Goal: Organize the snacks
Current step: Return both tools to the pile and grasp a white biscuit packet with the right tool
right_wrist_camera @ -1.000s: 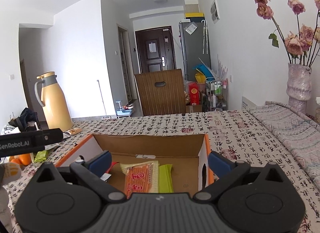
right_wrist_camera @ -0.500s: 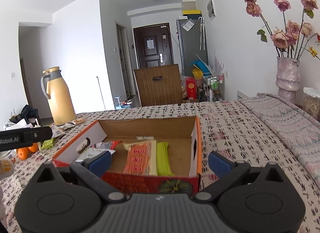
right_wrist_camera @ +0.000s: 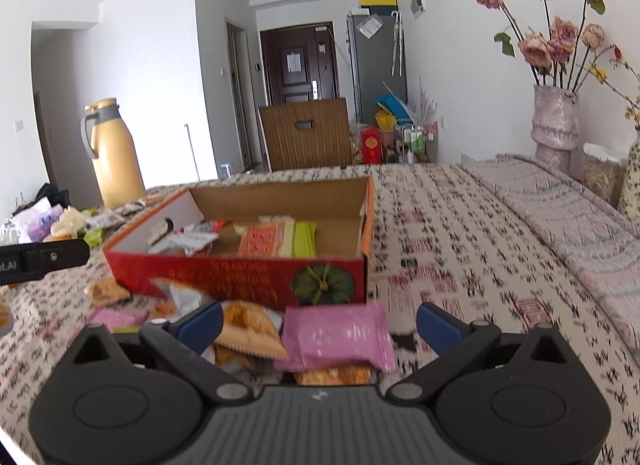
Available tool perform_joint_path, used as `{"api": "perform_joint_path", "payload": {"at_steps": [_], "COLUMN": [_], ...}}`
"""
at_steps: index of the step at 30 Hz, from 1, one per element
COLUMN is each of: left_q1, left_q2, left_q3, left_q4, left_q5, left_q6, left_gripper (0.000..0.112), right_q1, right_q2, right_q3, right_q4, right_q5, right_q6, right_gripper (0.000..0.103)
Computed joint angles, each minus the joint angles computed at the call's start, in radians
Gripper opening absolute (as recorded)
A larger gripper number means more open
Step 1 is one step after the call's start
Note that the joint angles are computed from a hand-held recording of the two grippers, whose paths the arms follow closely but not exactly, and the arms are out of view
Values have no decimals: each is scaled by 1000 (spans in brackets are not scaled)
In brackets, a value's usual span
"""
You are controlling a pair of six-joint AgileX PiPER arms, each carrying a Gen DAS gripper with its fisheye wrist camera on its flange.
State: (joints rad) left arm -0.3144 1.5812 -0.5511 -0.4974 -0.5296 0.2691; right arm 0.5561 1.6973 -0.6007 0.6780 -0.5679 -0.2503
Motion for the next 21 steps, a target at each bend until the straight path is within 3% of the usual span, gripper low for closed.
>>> {"api": "perform_joint_path", "payload": {"at_steps": [18, 21], "left_q1": [15, 16], "left_q2": [64, 69], "left_q3": [99, 96], "left_q4": [121, 137], "left_q5": [-30, -20], "left_q6": [-111, -123], "left_gripper": [103, 103], "right_q1": [36, 28], "right_q2": [69, 93], "right_q3": [104, 101], "right_q4": [62, 31], "right_q5": [7, 10], "right_q6": [11, 43], "right_gripper": [103, 95]}}
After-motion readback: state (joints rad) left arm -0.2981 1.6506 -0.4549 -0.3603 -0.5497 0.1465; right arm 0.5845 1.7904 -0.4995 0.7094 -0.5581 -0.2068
